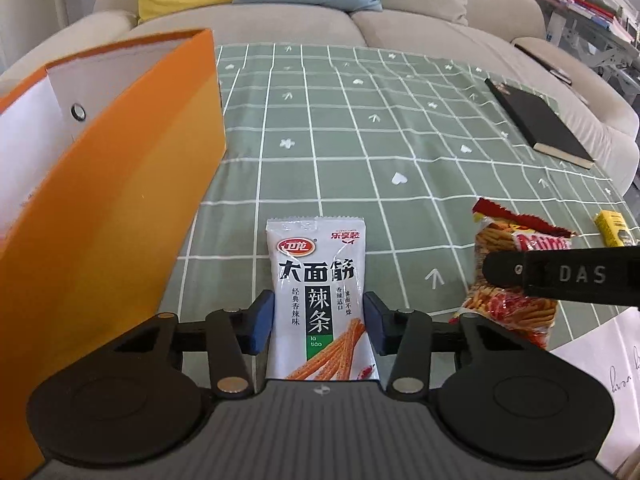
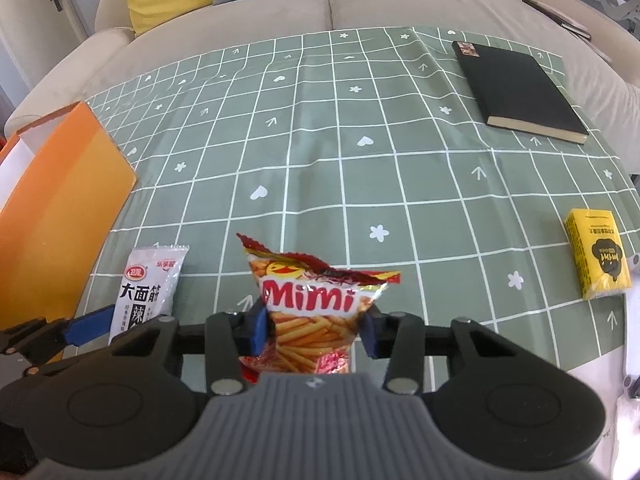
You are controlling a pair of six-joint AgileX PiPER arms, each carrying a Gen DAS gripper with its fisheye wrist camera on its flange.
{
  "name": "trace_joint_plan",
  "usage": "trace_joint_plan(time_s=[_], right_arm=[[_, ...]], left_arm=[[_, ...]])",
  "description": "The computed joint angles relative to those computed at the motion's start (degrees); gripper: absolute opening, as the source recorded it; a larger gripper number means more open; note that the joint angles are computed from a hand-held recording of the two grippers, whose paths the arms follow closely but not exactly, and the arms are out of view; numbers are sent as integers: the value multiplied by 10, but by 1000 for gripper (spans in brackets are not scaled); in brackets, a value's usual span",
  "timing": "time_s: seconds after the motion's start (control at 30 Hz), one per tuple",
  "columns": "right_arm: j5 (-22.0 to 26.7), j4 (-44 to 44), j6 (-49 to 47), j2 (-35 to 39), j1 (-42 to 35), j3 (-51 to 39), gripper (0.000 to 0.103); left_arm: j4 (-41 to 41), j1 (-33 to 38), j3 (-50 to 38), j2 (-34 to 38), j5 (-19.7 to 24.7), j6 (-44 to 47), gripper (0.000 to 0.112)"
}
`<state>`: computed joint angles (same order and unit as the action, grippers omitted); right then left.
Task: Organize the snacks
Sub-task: 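Carry the spicy-strip packet and Mimi bag over the box and open both tools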
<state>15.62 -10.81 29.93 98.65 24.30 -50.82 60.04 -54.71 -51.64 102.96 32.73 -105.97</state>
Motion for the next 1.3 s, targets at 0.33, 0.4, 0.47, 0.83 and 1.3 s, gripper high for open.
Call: trace_joint_plan(time_s=[0.33, 0.4, 0.47, 0.83, 1.3], right_arm=[[-17, -80, 69, -48, 22, 28, 37], [-21, -77, 64, -60, 26, 34, 36], [-24, -89, 70, -72, 33, 39, 36], [-53, 85, -102, -126, 40, 61, 35], [-43, 148, -157, -117, 141, -29, 35]], left_arm=[[6, -27, 16, -58, 30, -17, 53], [1, -32, 20, -73, 38, -16, 53], [-3, -36, 20, -85, 49, -13, 53], [13, -60, 47, -185, 107, -32, 53], [-2, 2, 98, -354, 154, 52, 53]])
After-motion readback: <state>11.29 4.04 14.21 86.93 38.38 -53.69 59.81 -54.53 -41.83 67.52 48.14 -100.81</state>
